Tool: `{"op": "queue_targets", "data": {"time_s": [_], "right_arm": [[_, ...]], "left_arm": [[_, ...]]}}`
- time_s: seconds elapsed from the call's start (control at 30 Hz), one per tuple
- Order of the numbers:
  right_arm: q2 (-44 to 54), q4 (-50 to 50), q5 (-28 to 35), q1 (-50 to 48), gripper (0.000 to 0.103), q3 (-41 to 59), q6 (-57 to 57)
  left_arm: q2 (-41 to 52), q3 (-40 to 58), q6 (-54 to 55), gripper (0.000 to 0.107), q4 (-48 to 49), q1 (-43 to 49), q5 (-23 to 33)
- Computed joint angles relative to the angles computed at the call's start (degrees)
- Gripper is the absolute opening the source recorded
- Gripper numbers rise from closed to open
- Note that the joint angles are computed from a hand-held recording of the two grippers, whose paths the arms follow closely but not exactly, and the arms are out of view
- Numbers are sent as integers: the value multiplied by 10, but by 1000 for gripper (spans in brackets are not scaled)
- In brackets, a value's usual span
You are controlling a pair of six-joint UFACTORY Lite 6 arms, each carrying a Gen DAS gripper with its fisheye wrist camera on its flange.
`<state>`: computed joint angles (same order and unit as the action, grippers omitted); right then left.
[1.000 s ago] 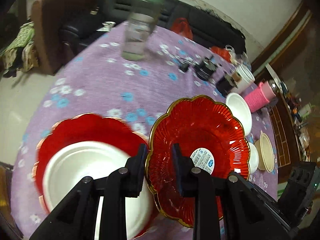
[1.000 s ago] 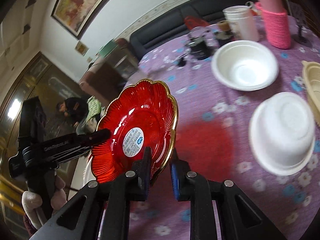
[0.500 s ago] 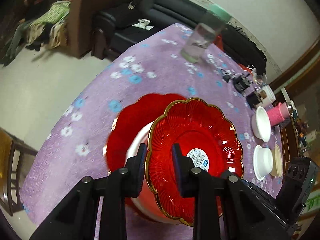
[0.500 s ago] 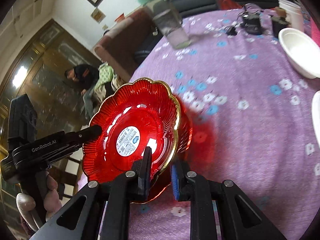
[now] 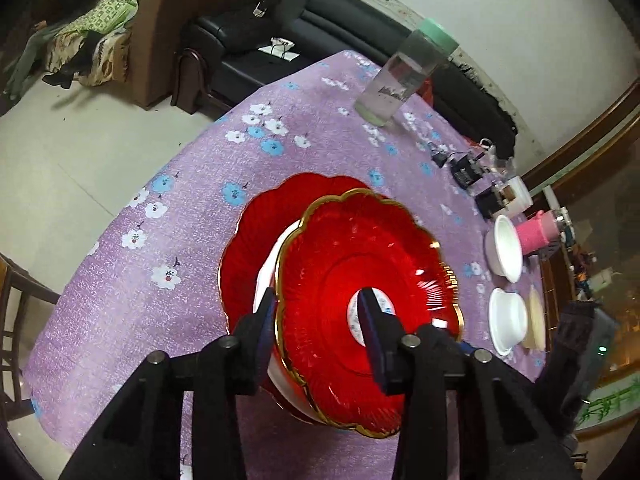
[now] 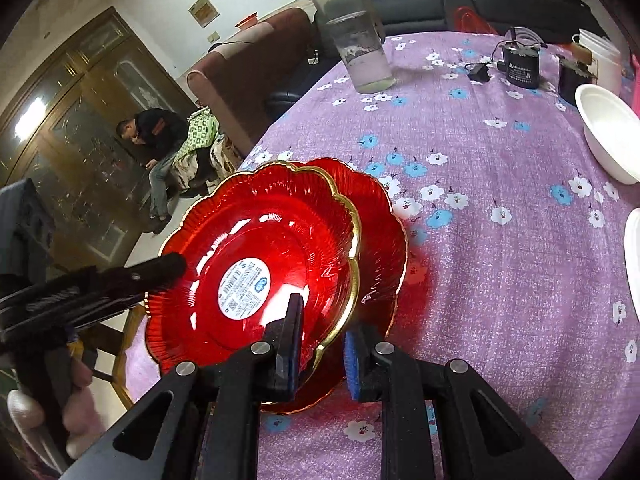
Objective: Organize plates and bowls
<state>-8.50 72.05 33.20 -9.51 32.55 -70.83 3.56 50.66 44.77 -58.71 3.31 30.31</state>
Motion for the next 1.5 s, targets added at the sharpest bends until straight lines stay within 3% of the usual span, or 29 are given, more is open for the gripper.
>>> {"op": "queue_targets", "data": {"time_s": [0.07, 0.17, 0.33, 0.47, 0.6, 0.77, 0.93, 1.07, 1.17, 1.37, 1.5], "right_arm": [[9, -3, 0, 4, 31, 3, 4], [18, 14, 3, 4, 40, 5, -17], [-2, 25, -18, 17, 49, -8, -25], [-21, 45, 2, -10, 54, -19, -49], [-60, 43, 37, -58, 55, -35, -60], [-128, 0, 118, -177, 58, -76, -95], [-123, -46, 222, -383, 58, -84, -182], [-43, -69, 277, -549, 58, -25, -253], [40, -75, 284, -631, 60, 51, -279], [214, -84, 283, -737, 60, 226, -269], [301, -91, 275, -777, 60, 329, -244]], "left_arm": [[-15, -9, 12, 44, -11, 3, 7], [-52, -28, 10, 59, -9, 0, -24], [-62, -28, 5, 61, -2, 13, -35], [-82, -43, 12, 61, -11, 23, -30], [-139, -76, -30, 71, 17, 11, -45], [-215, -103, -149, 84, 114, -59, -90], [-201, -74, -242, 84, 188, -153, -93], [-167, -42, -345, 84, 271, -248, -106], [-133, -13, -436, 84, 347, -323, -120], [-25, 64, -642, 84, 532, -452, -122], [42, 108, -717, 84, 598, -508, -114]]}}
